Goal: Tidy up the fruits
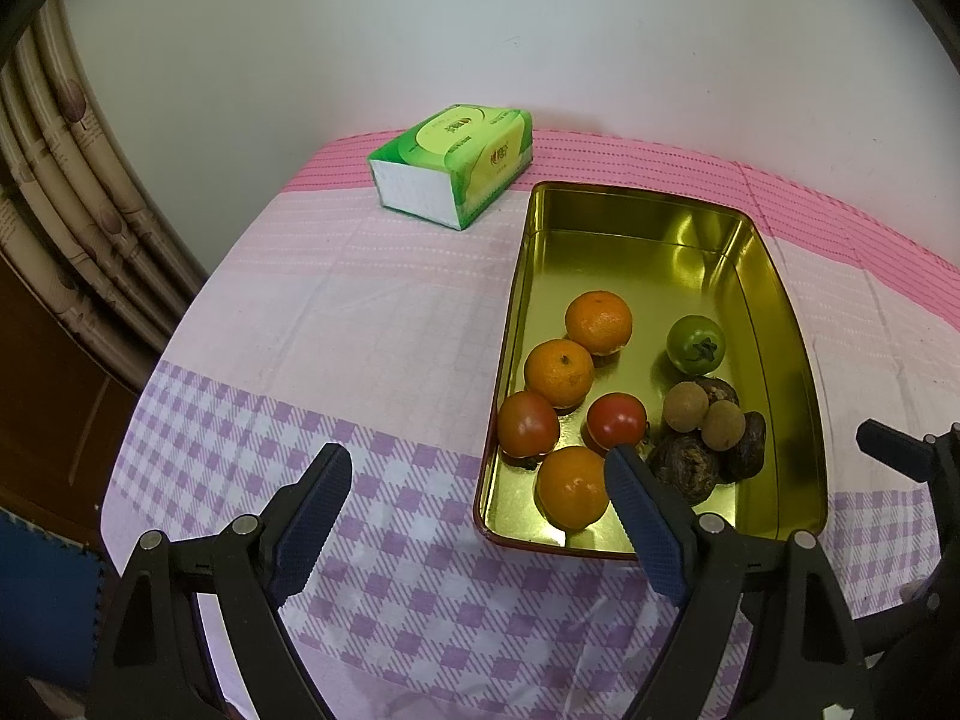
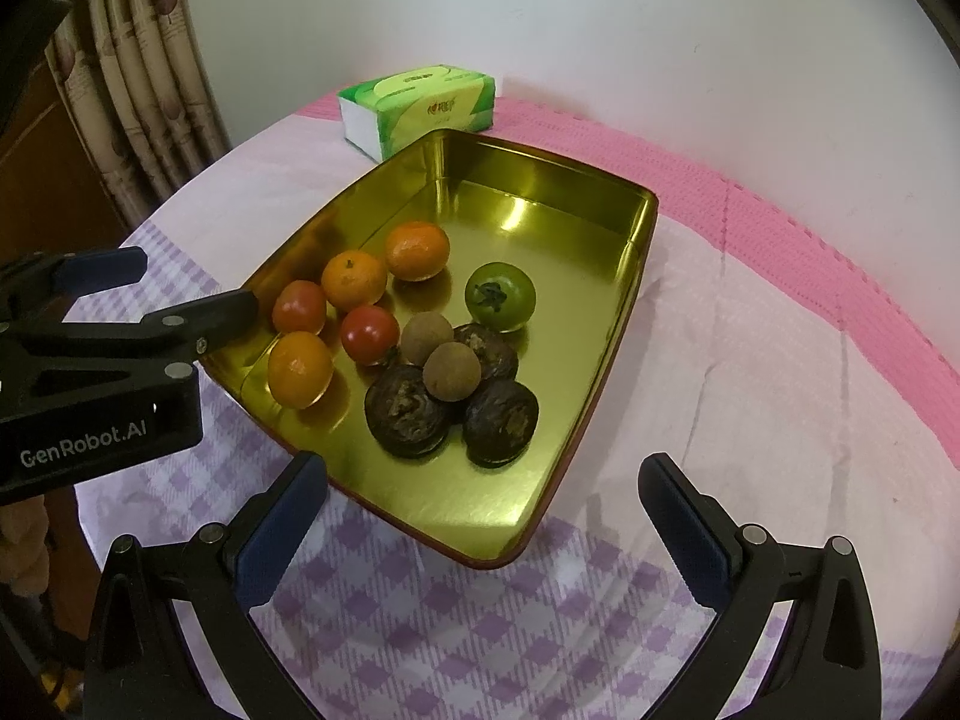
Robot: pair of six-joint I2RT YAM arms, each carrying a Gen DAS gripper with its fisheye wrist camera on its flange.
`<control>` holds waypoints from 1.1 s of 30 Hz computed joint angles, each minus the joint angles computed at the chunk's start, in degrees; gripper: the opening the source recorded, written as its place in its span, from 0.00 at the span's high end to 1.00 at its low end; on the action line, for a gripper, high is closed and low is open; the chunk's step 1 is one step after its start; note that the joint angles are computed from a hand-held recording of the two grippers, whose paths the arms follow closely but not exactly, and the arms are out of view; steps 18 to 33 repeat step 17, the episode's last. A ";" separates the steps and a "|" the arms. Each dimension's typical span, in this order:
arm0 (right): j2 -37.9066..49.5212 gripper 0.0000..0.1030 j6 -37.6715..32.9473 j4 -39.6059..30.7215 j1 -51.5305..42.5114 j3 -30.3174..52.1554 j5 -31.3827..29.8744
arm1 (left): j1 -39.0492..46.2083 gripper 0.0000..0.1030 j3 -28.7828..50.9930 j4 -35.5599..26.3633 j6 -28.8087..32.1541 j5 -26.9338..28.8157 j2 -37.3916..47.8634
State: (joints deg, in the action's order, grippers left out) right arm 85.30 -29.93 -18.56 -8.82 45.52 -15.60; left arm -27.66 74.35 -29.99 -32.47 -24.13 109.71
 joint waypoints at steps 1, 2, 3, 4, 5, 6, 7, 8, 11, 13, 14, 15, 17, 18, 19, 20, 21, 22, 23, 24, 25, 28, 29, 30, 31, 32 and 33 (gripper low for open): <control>-0.15 0.00 0.07 0.01 0.10 -0.01 0.15 | 0.03 0.19 -0.09 0.05 0.11 0.07 -0.08; -0.15 0.00 0.07 -0.10 0.12 0.12 0.11 | -0.03 0.19 0.29 -0.08 0.01 -0.01 0.23; -0.10 0.00 0.12 -0.18 0.15 0.23 0.06 | -0.03 0.19 0.29 -0.08 0.01 -0.01 0.23; -0.16 0.00 0.27 -0.07 0.25 0.18 0.28 | -0.02 0.19 0.13 -0.03 0.04 0.13 0.14; -0.13 0.00 0.22 -0.15 0.24 0.24 0.21 | -0.02 0.19 0.20 0.00 0.02 0.17 0.29; -0.08 0.00 0.18 -0.27 0.23 0.33 0.17 | -0.06 0.19 0.15 0.03 -0.08 0.17 0.36; -0.13 0.00 0.27 -0.21 0.29 0.28 0.32 | -0.04 0.19 -0.03 0.13 -0.05 0.29 0.27; -0.16 0.00 0.34 -0.15 0.30 0.24 0.33 | -0.04 0.19 -0.06 0.31 0.06 0.45 0.28; -0.15 0.00 0.27 -0.10 0.26 0.25 0.29 | -0.24 0.18 -0.90 1.26 0.23 0.91 -0.26; -0.07 0.00 0.23 -0.19 0.19 0.32 0.17 | -0.31 0.18 -1.28 1.59 0.38 1.19 -0.52; -0.09 0.00 0.30 -0.24 0.23 0.38 0.18 | -0.26 0.18 -0.94 1.41 0.44 1.07 -0.32; -0.17 0.00 0.38 -0.15 0.29 0.27 0.21 | -0.21 0.18 -0.82 1.27 0.46 1.16 -0.27; -0.18 0.00 0.32 -0.08 0.22 0.17 0.11 | -0.24 0.18 -0.90 1.28 0.36 1.35 -0.37; -0.18 0.00 0.32 -0.08 0.22 0.17 0.11 | -0.24 0.18 -0.90 1.28 0.36 1.35 -0.37; -0.18 0.00 0.32 -0.08 0.22 0.17 0.11 | -0.24 0.18 -0.90 1.28 0.36 1.35 -0.37; -0.18 0.00 0.32 -0.08 0.22 0.17 0.11 | -0.24 0.18 -0.90 1.28 0.36 1.35 -0.37; -0.18 0.00 0.32 -0.08 0.22 0.17 0.11 | -0.24 0.18 -0.90 1.28 0.36 1.35 -0.37; -0.18 0.00 0.32 -0.08 0.22 0.17 0.11 | -0.24 0.18 -0.90 1.28 0.36 1.35 -0.37; -0.18 0.00 0.32 -0.08 0.22 0.17 0.11 | -0.24 0.18 -0.90 1.28 0.36 1.35 -0.37; -0.18 0.00 0.32 -0.08 0.22 0.17 0.11 | -0.24 0.18 -0.90 1.28 0.36 1.35 -0.37; -0.18 0.00 0.32 -0.08 0.22 0.17 0.11 | -0.24 0.18 -0.90 1.28 0.36 1.35 -0.37; -0.18 0.00 0.32 -0.08 0.22 0.17 0.11 | -0.24 0.18 -0.90 1.28 0.36 1.35 -0.37; -0.18 0.00 0.32 -0.08 0.22 0.17 0.11 | -0.24 0.18 -0.90 1.28 0.36 1.35 -0.37; -0.18 0.00 0.32 -0.08 0.22 0.17 0.11 | -0.24 0.18 -0.90 1.28 0.36 1.35 -0.37; -0.18 0.00 0.32 -0.08 0.22 0.17 0.11 | -0.24 0.18 -0.90 1.28 0.36 1.35 -0.37; -0.18 0.00 0.32 -0.08 0.22 0.17 0.11 | -0.24 0.18 -0.90 1.28 0.36 1.35 -0.37; -0.18 0.00 0.32 -0.08 0.22 0.17 0.11 | -0.24 0.18 -0.90 1.28 0.36 1.35 -0.37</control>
